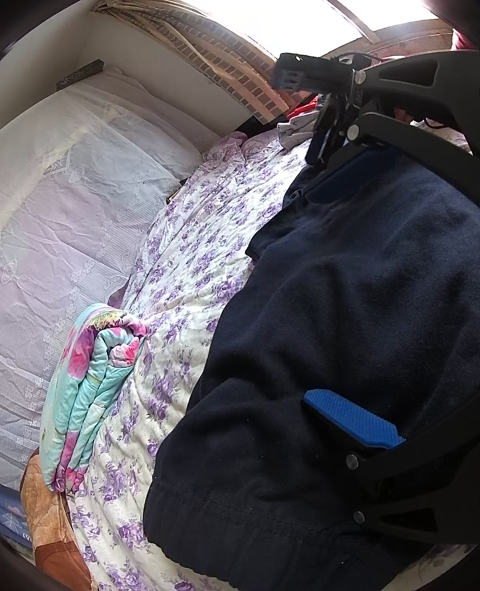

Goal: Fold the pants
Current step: 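Grasp the pants edge with the right tool and lay it flat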

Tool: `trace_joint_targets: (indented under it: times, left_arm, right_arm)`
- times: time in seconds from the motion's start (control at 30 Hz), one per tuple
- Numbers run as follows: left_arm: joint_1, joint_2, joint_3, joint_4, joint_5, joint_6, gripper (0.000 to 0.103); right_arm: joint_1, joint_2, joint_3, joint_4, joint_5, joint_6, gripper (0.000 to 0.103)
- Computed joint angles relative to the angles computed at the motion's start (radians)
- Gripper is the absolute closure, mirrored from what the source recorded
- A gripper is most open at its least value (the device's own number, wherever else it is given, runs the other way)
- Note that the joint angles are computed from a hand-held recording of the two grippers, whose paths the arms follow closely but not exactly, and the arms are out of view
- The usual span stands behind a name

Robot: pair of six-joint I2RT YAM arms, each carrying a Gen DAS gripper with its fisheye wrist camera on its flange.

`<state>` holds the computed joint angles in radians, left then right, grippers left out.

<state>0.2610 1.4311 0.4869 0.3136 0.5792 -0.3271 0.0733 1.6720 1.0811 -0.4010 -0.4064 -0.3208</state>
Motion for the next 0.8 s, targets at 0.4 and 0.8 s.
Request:
trace_joint_targets:
  times: [0.4,0.8]
  left_arm:
    - [0.000,0.001,0.000,0.001,-0.001,0.001,0.005]
    - [-0.003,-0.005,-0.005,0.002,-0.002,-0.002,0.005]
  right_arm:
    - [-0.690,-0.033,-0.041,-0.197,-0.176,-0.218,0.004]
    - [-1.176,0.227,0.243,-0.801,-0.497,-0.493,0.003]
